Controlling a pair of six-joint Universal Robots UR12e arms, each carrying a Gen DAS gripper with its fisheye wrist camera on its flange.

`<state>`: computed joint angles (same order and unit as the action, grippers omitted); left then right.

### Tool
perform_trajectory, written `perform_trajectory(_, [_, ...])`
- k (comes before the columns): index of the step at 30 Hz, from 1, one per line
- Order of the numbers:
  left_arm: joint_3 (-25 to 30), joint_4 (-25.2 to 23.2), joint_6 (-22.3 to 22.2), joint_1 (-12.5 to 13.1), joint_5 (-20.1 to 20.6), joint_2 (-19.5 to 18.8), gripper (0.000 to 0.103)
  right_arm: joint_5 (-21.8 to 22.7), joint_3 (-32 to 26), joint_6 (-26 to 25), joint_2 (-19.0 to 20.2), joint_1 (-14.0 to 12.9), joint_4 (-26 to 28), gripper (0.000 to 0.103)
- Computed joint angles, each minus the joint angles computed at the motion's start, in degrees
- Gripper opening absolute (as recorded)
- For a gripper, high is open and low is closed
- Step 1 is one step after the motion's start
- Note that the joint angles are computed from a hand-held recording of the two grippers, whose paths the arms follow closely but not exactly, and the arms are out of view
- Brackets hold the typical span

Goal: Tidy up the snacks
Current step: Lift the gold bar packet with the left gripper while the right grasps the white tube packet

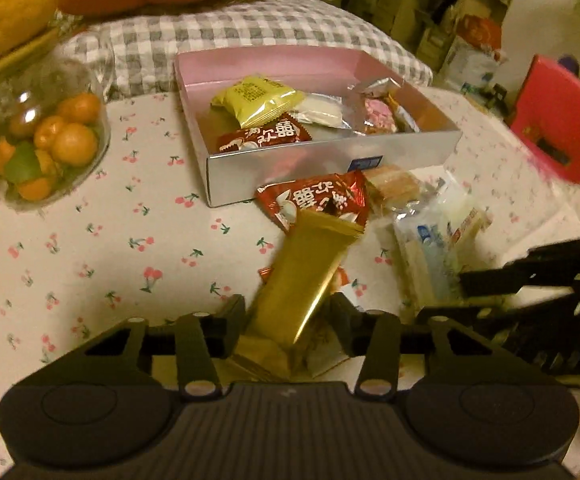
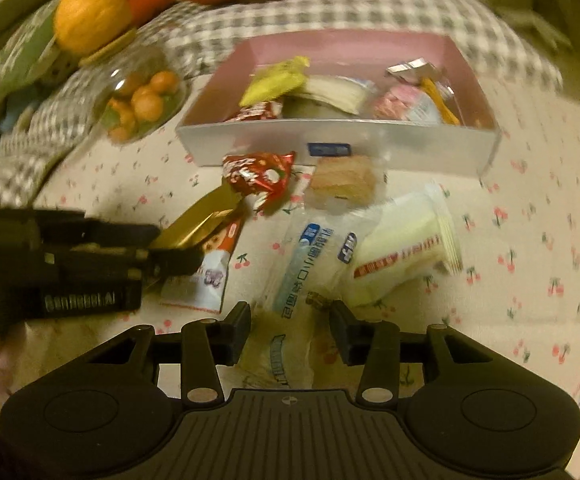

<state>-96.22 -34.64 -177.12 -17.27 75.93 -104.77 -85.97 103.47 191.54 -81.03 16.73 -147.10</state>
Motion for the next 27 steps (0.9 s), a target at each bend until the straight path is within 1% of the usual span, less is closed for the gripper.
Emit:
perform_trajectory(2, [-0.21,-0.31,-1.73,0.54,-1.65,0.19,0.032,-1.28,0.33,-2.4,0.04,0.48,-1.03,0.044])
perform_trajectory(5, [-0.63,-0.38,-3.97,0.88,-2.51,0.52,0.028,-1.78,0.75,-3.95,-0.1,0.74,-1.84,0.045])
perform_trajectory(8, [-0.65,-1.0,-5.78,0.97,-2.63,0.72,0.026,0.51,0.96,-4.0,-0.34,0.26,-1.52,0.05])
perform_trajectory(11, [-0.53,-1.57,-7.15,0.97,-2.48,0.77,0.026,2.28,1.05,-3.46,-0.36,0.02,-1.48,0.052])
perform_trajectory(13, [-0.48,-1.8,-7.67,0.86,-2.02,0.82,0.026,1.51,0.95,-4.43,-0.13,0.45,-1.7,0.053])
perform_trajectory(16, [-0.11,-2.72,-8.63,0.67,-1.45,0.8,0.026,-1.32,0.83,-7.09,0.22,1.65,-2.16,0.052])
perform_trajectory(18, [0.0,-3.15,-9.3,0.66,-1.28,0.84,0.026,-2.38,0.66,-8.27,0.36,1.98,-2.04,0.049])
perform_trajectory(20, [0.01,-3.42,-9.93,0.66,-1.02,0.93,0.026,-2.57,0.43,-8.0,0.41,1.93,-1.59,0.044])
perform_trajectory(22, [0.08,-3.8,-10.6,0.64,-0.65,1.01,0.026,-2.27,0.23,-6.95,0.38,1.65,-0.93,0.039])
perform_trajectory(25, [0.19,-4.56,-12.01,0.77,-0.56,1.15,0.026,-0.86,0.01,-4.66,0.17,0.89,0.15,0.035])
perform_trajectory(27, [0.28,-5.01,-13.0,0.92,-0.83,1.19,0.026,0.25,-0.17,-2.88,0.02,0.31,0.85,0.03])
